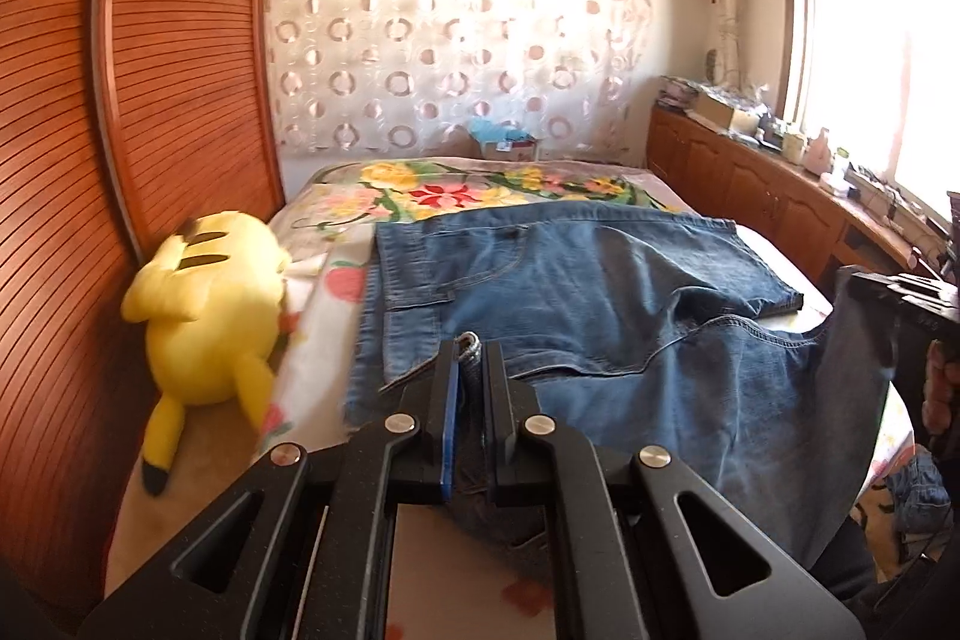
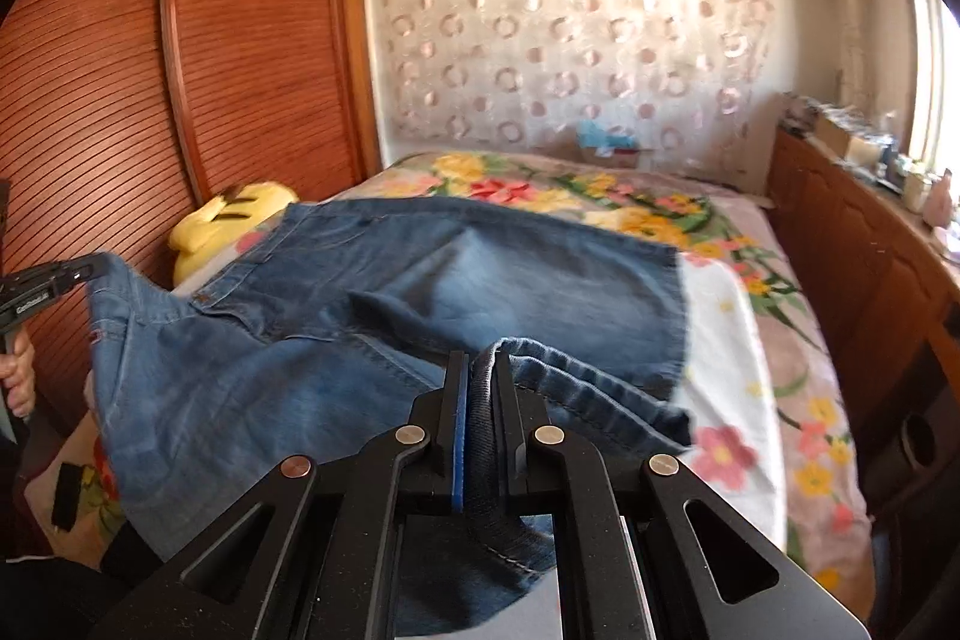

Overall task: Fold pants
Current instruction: 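Lift the jeans with both tools and carry them across the bed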

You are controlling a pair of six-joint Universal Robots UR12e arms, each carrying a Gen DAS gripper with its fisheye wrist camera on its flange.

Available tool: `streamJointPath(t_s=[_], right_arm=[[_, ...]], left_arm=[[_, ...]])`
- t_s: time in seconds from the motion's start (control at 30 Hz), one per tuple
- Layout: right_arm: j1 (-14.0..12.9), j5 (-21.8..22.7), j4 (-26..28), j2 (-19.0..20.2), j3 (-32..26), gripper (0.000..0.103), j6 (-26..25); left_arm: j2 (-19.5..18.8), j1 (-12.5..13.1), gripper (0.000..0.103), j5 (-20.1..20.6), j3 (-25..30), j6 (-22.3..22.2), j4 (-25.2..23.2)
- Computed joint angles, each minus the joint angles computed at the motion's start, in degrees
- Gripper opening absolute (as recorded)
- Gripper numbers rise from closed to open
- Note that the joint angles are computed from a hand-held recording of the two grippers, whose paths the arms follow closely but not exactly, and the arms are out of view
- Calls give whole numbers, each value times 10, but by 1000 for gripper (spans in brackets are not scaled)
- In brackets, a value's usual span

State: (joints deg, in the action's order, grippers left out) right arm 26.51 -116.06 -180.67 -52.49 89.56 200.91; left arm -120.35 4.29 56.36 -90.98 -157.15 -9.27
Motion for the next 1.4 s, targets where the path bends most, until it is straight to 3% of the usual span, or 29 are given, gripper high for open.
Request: streamJointPath(t_s=[0.13, 0.2, 0.27, 0.33, 0.37, 0.53, 0.8, 0.97, 1.1, 1.4], right_arm=[[-7, 34, 38, 18, -21, 7, 8], [-10, 36, 57, 19, -21, 12, 25], [-11, 27, 44, 14, -8, 20, 42], [-13, 30, 25, 4, 10, 42, 59], [-13, 26, 19, -1, 19, 44, 65], [-7, 22, 11, -25, 66, 45, 97], [-19, 74, 23, -15, 70, 45, 137], [-32, 116, 25, 0, 55, 45, 154], [-32, 118, 12, 3, 51, 14, 134], [-15, 16, -67, -42, 88, 7, 89]], left_arm=[[-4, -8, 8, 4, 2, 10, -15], [-4, -10, 8, 4, -1, 11, -18], [-3, -10, 8, 2, -5, 11, -21], [-2, -10, 8, 1, -6, 10, -22], [-2, -10, 8, 0, -6, 9, -23], [-2, -11, 8, -2, -8, 11, -25], [-4, -15, 8, 5, -6, 15, -30], [-5, -16, 8, 8, -5, 17, -30], [-4, -14, 8, 4, -7, 8, -9], [0, -2, 7, -2, 5, -50, 54]])
